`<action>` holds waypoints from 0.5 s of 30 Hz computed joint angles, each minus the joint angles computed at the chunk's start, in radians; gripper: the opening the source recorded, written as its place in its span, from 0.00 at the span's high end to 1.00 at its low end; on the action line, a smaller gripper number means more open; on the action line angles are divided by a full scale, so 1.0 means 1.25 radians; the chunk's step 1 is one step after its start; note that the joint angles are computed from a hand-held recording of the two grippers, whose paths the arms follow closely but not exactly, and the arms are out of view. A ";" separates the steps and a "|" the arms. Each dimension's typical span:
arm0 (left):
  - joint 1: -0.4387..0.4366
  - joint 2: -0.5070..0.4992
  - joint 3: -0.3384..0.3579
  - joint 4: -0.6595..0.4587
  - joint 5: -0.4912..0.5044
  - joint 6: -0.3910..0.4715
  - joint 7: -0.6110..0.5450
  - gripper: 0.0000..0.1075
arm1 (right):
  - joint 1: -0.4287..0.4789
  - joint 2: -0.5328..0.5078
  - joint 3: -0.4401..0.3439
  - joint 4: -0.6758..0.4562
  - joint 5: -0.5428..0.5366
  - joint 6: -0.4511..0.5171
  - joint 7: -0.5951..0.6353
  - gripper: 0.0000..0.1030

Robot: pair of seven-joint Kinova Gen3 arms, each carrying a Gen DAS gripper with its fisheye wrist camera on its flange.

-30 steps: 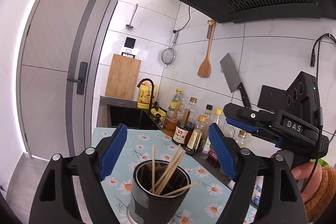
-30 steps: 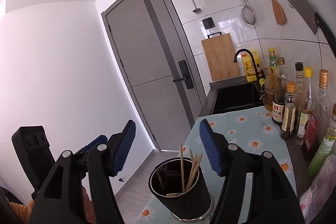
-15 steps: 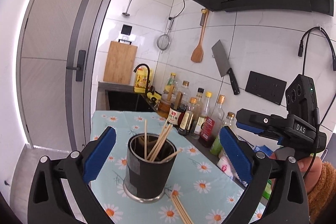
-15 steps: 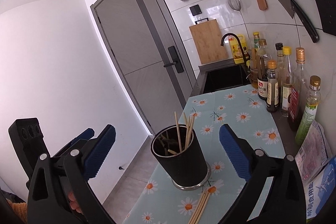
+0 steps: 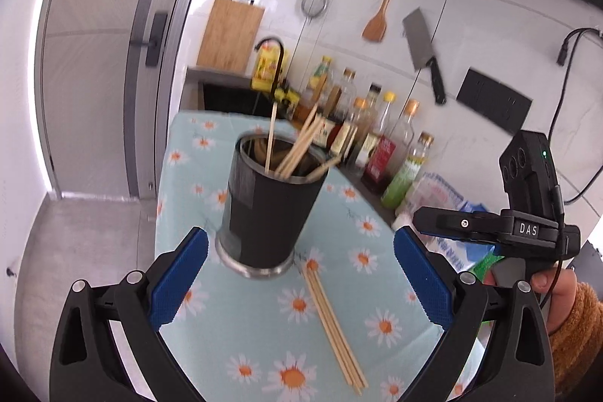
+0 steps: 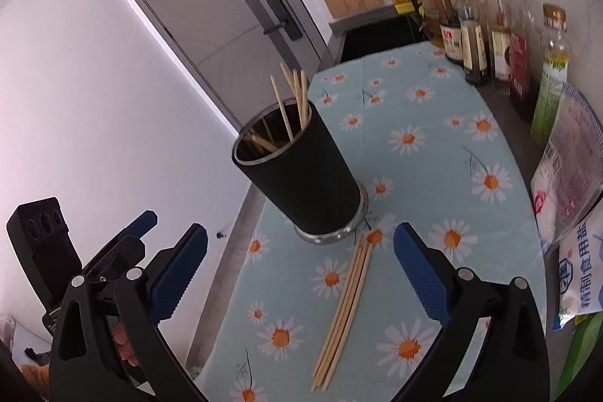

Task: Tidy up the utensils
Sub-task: 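Move both open tools back down to the chopstick pile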

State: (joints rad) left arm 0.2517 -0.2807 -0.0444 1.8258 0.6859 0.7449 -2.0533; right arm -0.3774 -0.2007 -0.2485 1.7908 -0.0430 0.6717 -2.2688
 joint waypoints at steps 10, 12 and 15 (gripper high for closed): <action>-0.035 0.066 0.066 0.001 -0.110 0.107 0.146 0.10 | -0.022 0.145 0.045 -0.082 -0.077 0.198 0.046 0.07; -0.038 0.075 0.084 -0.005 -0.143 0.117 0.176 0.10 | -0.015 0.164 0.058 -0.085 -0.120 0.211 0.073 0.12; -0.043 0.093 0.092 -0.009 -0.166 0.130 0.222 0.10 | -0.010 0.191 0.064 -0.100 -0.137 0.239 0.082 0.17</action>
